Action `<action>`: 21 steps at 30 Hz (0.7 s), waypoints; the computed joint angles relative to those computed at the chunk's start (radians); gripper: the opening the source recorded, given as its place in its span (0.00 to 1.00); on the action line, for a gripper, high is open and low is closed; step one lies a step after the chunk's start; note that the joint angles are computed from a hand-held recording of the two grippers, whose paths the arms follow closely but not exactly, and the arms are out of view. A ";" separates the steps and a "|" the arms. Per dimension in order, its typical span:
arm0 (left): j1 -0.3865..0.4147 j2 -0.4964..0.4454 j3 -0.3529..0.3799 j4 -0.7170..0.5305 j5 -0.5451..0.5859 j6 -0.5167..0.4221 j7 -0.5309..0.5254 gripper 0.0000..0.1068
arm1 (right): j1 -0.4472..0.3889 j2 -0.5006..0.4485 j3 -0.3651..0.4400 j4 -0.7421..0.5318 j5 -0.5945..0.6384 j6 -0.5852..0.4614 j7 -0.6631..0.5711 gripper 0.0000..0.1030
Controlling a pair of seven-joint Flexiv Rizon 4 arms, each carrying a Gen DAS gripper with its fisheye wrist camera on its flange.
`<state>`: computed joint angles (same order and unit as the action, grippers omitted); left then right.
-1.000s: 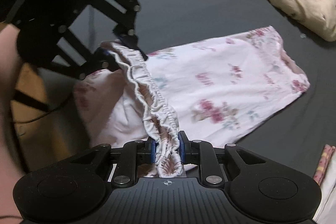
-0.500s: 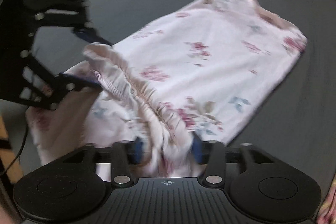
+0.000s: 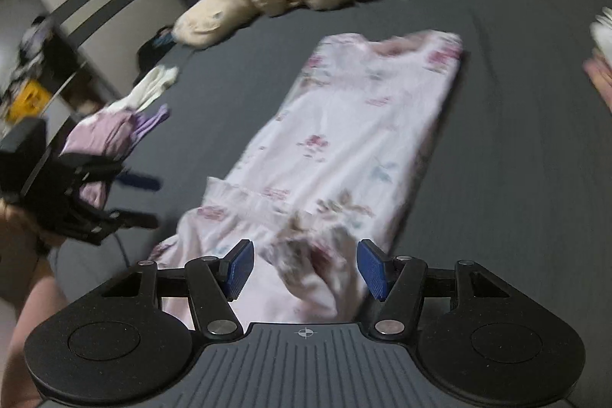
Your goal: Fold clothes
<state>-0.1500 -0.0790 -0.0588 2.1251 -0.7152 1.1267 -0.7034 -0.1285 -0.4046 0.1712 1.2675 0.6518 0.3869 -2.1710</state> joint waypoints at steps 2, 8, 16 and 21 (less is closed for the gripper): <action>-0.002 0.025 0.002 0.032 -0.056 -0.021 0.003 0.52 | 0.002 0.023 0.000 0.041 -0.013 0.023 -0.030 0.59; -0.031 0.071 0.015 0.097 -0.091 -0.085 0.053 0.41 | 0.041 0.054 -0.003 0.138 -0.029 0.156 -0.053 0.58; -0.049 0.082 0.021 0.129 -0.007 -0.100 0.029 0.08 | 0.077 0.009 -0.008 0.136 -0.065 0.221 0.037 0.08; -0.047 0.083 0.024 0.132 0.103 -0.055 -0.039 0.03 | 0.061 -0.044 -0.014 0.095 -0.069 0.221 0.231 0.09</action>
<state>-0.1971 0.0036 -0.0348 2.2571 -0.6124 1.0712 -0.7421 -0.0674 -0.4491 0.1573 1.3627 0.5825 0.6079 -1.9397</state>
